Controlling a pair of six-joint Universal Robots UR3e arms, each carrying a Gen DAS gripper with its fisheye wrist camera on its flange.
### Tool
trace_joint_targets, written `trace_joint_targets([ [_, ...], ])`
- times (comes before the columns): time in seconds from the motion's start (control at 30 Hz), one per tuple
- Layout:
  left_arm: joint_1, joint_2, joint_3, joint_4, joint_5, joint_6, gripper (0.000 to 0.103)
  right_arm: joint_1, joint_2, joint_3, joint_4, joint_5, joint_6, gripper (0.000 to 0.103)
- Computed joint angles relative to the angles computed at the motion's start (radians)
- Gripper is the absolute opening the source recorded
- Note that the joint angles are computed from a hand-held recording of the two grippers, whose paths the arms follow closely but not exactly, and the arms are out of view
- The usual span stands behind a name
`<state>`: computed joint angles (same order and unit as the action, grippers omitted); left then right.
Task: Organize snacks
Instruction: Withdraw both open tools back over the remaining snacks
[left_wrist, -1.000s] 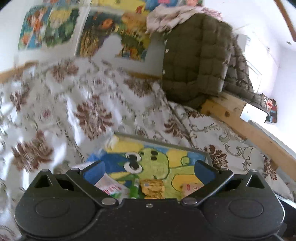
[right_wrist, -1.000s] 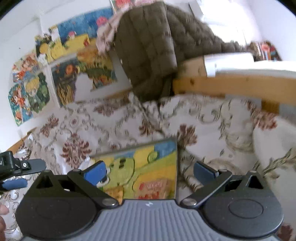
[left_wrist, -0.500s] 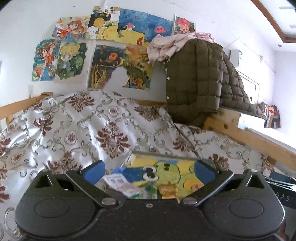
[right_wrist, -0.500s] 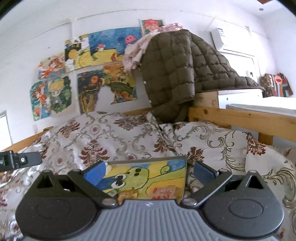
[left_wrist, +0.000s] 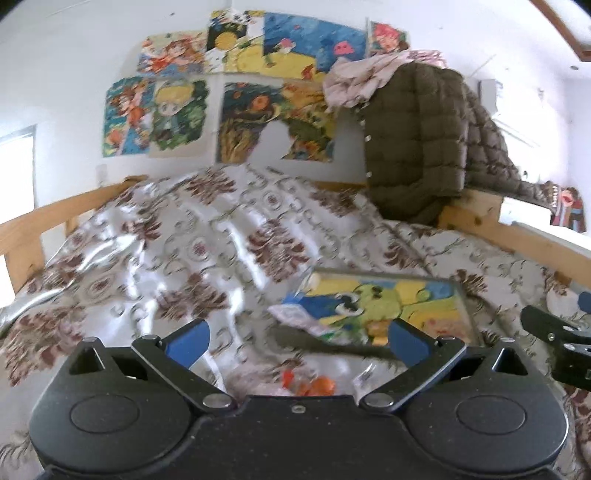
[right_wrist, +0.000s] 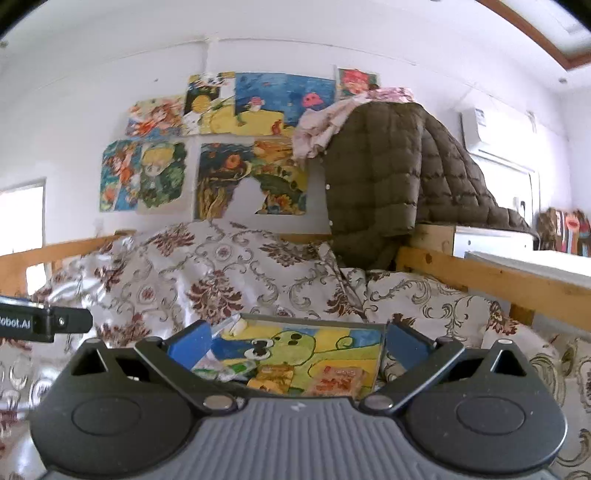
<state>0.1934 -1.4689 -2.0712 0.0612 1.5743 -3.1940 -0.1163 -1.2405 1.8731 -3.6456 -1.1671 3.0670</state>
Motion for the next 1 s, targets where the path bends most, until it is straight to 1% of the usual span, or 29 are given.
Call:
trace_joint_targets([
  [0.1, 0.034, 0.079, -0.077, -0.025, -0.017, 0.005, 0.102, 0.018, -0.048, 0.075, -0.02, -0.014, -0.021, 0.103],
  [0.23, 0.054, 0.174, -0.184, -0.036, -0.007, 0.027, 0.102, 0.016, -0.109, 0.165, -0.042, -0.01, -0.016, 0.103],
  [0.33, 0.086, 0.253, -0.269, -0.058, -0.034, 0.052, 0.102, 0.002, -0.149, 0.227, -0.066, -0.002, -0.006, 0.103],
  [0.37, 0.099, 0.278, -0.289, -0.08, -0.048, 0.054, 0.102, -0.003, -0.161, 0.241, -0.064, 0.003, 0.0, 0.103],
  [0.43, 0.138, 0.341, -0.302, -0.194, -0.104, 0.061, 0.102, -0.022, -0.188, 0.269, -0.051, 0.029, 0.01, 0.103],
  [0.47, 0.138, 0.353, -0.3, -0.228, -0.102, 0.055, 0.102, -0.029, -0.203, 0.285, -0.041, 0.042, 0.015, 0.103],
  [0.53, 0.116, 0.365, -0.306, -0.25, -0.065, 0.045, 0.102, -0.038, -0.229, 0.306, -0.012, 0.06, 0.016, 0.103],
  [0.67, 0.067, 0.353, -0.296, -0.271, 0.002, 0.062, 0.102, -0.058, -0.281, 0.342, 0.064, 0.121, 0.001, 0.103],
  [0.73, 0.048, 0.339, -0.272, -0.31, 0.026, 0.067, 0.102, -0.059, -0.301, 0.354, 0.096, 0.134, -0.018, 0.103],
  [0.87, 0.041, 0.325, -0.252, -0.347, 0.032, 0.068, 0.102, -0.056, -0.323, 0.351, 0.171, 0.159, -0.051, 0.103],
  [1.0, 0.07, 0.329, -0.243, -0.386, -0.004, 0.065, 0.102, -0.035, -0.32, 0.319, 0.254, 0.144, -0.071, 0.103],
])
